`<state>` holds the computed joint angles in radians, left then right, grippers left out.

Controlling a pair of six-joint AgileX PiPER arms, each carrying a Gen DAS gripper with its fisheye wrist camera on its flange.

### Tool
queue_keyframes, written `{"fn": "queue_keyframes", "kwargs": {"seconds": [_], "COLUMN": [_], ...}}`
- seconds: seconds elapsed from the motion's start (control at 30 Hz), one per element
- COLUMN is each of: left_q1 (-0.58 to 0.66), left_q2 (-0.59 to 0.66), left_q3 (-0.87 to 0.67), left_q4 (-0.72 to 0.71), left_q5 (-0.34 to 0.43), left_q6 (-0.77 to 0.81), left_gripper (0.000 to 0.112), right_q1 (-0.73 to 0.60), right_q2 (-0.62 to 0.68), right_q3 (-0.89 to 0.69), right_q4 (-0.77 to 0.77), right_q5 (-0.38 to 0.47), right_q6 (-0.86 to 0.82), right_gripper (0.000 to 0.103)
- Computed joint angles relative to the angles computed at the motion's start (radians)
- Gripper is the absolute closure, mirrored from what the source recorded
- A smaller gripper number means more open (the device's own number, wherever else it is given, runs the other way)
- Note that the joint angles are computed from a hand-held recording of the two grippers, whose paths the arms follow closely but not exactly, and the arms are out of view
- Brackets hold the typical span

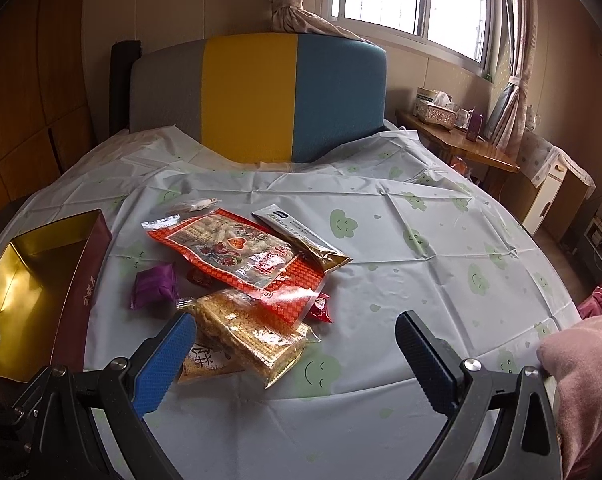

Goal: Organize snacks

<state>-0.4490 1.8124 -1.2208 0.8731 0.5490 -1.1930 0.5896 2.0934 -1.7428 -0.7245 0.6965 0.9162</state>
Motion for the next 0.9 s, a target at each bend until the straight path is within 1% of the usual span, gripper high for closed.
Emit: {"fn": "queue_keyframes", "kwargs": {"seconds": [0.3,0.37,0.47,0.5,0.53,0.57,0.6,0.63,0.67,0.73,0.77,0.8,0.83,0.9], "left_q1": [0.014,0.024,0.039,0.046,0.051,0.060,0.072,0.085,0.098,0.126,0.141,0.152,0.158,0.170], "left_q2": [0.024,0.030,0.046,0.053,0.059,0.070,0.080,0.094,0.107,0.150,0.173,0.201,0.230,0.294], "left_q3": [-0.029,-0.041,-0.070,-0.083,-0.096,-0.117,-0.142,-0.171,-0.199,-0.281,-0.324,-0.372,-0.420,-0.531], "left_q4": [-0.038,-0.080,-0.171,-0.213,-0.253,-0.317,-0.397,-0.482,-0.564,-0.752,-0.841,-0.914,-0.960,-1.028], "left_q5": [0.003,-0.005,-0.020,-0.027,-0.032,-0.036,-0.034,-0.031,-0.027,0.006,0.028,0.055,0.082,0.143], "left_q6": [0.046,0.086,0.188,0.237,0.282,0.357,0.442,0.527,0.604,0.770,0.839,0.888,0.913,0.932], "left_gripper": [0.014,0.014,0.014,0.017,0.026,0.031,0.039,0.046,0.051,0.065,0.068,0.073,0.075,0.077], "right_q1": [-0.052,-0.072,-0.109,-0.123,-0.138,-0.154,-0.171,-0.187,-0.203,-0.236,-0.251,-0.263,-0.268,-0.274], "right_q2": [0.026,0.043,0.086,0.100,0.118,0.140,0.160,0.184,0.203,0.227,0.237,0.234,0.227,0.225], "right_q3": [-0.106,-0.150,-0.236,-0.258,-0.282,-0.313,-0.336,-0.365,-0.390,-0.420,-0.441,-0.437,-0.425,-0.420], "right_q4": [0.031,0.050,0.078,0.075,0.073,0.077,0.085,0.095,0.110,0.179,0.223,0.251,0.258,0.277], "right_q5": [0.025,0.039,0.065,0.064,0.068,0.080,0.085,0.099,0.113,0.127,0.138,0.125,0.111,0.103], "right_q6": [-0.115,-0.159,-0.228,-0.241,-0.254,-0.268,-0.279,-0.290,-0.299,-0.312,-0.320,-0.311,-0.298,-0.297], "right_gripper": [0.002,0.002,0.002,0.002,0.002,0.003,0.005,0.008,0.010,0.011,0.012,0.012,0.012,0.012]}}
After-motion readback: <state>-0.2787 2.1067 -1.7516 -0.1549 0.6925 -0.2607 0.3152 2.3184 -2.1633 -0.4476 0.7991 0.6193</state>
